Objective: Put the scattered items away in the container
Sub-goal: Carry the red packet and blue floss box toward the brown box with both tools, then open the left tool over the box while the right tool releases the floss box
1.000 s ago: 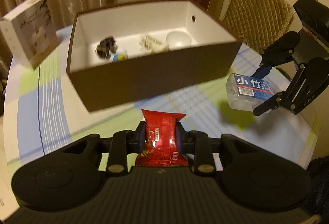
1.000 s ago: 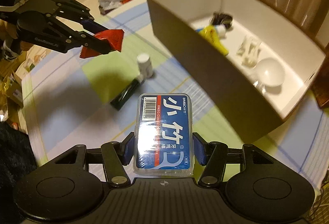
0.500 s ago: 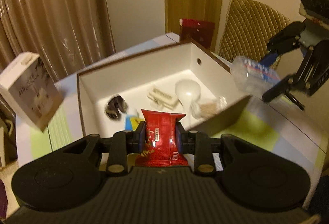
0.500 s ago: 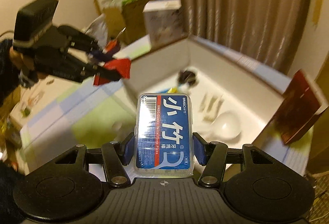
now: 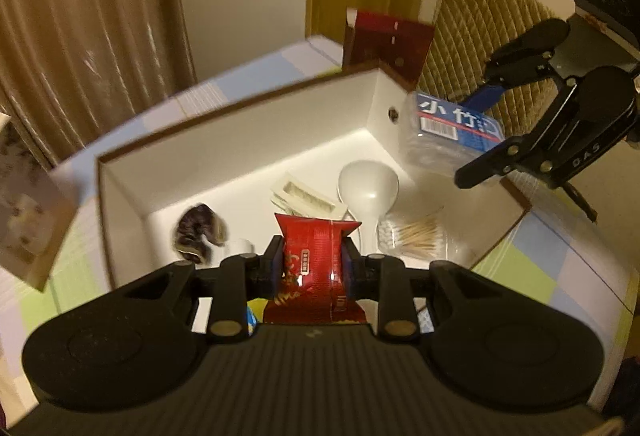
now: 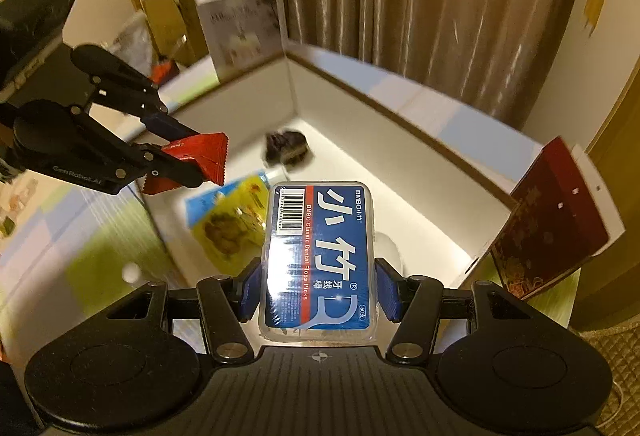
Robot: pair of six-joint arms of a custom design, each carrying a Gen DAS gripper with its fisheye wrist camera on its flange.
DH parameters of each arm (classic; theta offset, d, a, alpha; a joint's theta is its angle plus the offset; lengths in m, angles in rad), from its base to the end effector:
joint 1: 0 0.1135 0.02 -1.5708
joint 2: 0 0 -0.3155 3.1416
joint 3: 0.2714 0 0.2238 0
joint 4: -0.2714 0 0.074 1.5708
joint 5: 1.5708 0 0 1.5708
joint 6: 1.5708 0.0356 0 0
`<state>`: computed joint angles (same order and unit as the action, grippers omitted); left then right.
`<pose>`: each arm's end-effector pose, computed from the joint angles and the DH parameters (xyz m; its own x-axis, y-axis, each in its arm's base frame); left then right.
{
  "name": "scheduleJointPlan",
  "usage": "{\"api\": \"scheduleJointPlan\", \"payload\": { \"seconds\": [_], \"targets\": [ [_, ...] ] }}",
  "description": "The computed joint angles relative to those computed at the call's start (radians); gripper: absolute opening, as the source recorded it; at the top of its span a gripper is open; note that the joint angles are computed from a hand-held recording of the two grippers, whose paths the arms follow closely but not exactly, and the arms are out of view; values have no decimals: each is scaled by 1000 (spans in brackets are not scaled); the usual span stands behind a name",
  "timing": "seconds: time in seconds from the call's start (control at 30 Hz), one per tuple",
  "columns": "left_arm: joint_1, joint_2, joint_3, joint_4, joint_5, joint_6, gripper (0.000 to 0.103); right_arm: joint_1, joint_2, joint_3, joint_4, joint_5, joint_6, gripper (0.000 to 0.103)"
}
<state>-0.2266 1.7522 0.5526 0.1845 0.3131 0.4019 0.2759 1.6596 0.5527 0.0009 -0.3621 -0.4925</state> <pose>0.2586 -0.0709 0.1530 -0.6163 0.5240 -0.5879 0.6663 0.7449 -0.0345 0.2335 0.0792 0.1659 -0.5652 -0.6196 -0.5447 -0.7658 0.6396 0.0671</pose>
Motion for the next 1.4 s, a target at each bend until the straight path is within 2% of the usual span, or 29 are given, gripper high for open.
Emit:
{"api": "scheduleJointPlan", "payload": {
  "seconds": [0.23, 0.43, 0.5, 0.57, 0.87, 1.17, 1.3, 1.33, 1.37, 1.4],
  "targets": [
    [-22, 182, 108, -35, -49, 12, 24, 9, 157, 41, 29, 22, -51, 60],
    [-35, 288, 165, -17, -55, -52, 25, 22, 218, 64, 27, 11, -60, 60],
    [-40, 309, 175, -13, -68, -57, 29, 26, 227, 70, 18, 9, -69, 60],
    [-40, 314, 173, -7, -78, -49, 34, 29, 238, 77, 9, 8, -79, 60],
    [0, 267, 153, -33, -98, 9, 35, 64, 327, 134, -14, -2, -100, 60],
    [34, 253, 133, -32, -119, 30, 37, 63, 451, 279, -157, -59, -136, 60],
    [42, 249, 128, -32, -117, 28, 39, 77, 468, 285, -136, -35, -136, 60],
    [43, 248, 125, -29, -118, 27, 41, 79, 465, 282, -129, -33, -134, 70],
    [44, 247, 123, -26, -119, 26, 44, 81, 457, 270, -107, -28, -127, 95],
    [44, 245, 120, -24, -121, 24, 46, 85, 442, 246, -68, -17, -121, 102]
  ]
}}
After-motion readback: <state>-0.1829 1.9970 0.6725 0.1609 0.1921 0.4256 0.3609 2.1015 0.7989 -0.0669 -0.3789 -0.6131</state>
